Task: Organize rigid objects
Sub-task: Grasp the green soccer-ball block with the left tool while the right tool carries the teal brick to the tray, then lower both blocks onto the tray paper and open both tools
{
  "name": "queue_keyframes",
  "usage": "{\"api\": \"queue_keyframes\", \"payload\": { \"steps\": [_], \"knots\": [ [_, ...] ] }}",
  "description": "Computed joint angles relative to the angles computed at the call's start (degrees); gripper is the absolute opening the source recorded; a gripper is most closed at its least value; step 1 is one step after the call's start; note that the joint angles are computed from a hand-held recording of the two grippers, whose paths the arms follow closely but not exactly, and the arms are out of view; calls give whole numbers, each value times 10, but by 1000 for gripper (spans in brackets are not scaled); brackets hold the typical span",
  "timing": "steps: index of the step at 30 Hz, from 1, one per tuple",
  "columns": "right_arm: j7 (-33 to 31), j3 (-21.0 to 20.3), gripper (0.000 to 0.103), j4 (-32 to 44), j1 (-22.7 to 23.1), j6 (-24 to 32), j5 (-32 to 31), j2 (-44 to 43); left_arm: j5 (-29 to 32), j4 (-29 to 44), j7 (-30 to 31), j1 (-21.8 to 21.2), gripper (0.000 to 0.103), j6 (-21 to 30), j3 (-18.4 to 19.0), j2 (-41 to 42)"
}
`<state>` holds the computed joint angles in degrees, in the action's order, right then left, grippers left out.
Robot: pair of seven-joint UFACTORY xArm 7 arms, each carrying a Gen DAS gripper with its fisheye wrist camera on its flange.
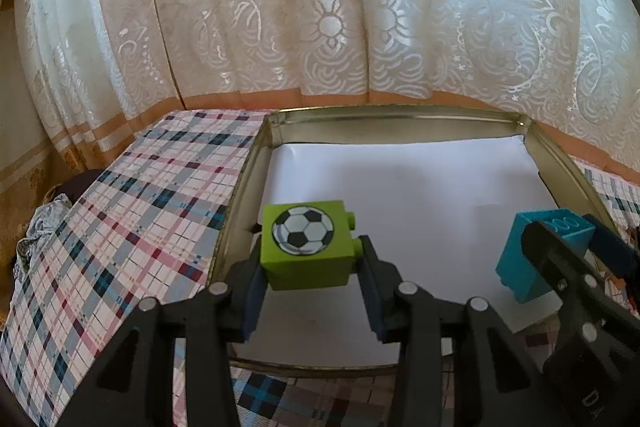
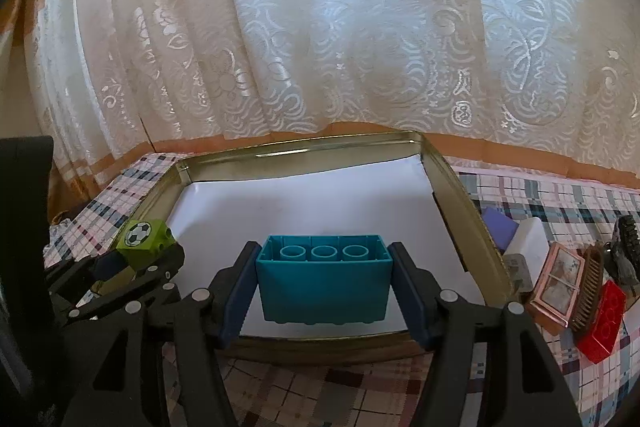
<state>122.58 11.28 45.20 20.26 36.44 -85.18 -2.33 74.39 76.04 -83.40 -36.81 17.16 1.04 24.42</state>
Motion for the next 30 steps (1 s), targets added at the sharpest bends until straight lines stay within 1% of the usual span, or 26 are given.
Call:
{"api": "queue_keyframes", "payload": {
  "steps": [3, 9, 30],
  "knots": [
    [4, -2, 66, 0, -2, -8, -3, 0, 1, 1, -1, -1, 41, 2, 1, 0],
    [-5, 1, 67, 3, 2, 2, -2, 3, -1, 1, 1, 0, 41, 3, -1, 0],
    [-12, -2, 67, 6, 2, -4, 3, 5, -3, 1, 3, 0, 41, 0, 1, 0]
  ]
}}
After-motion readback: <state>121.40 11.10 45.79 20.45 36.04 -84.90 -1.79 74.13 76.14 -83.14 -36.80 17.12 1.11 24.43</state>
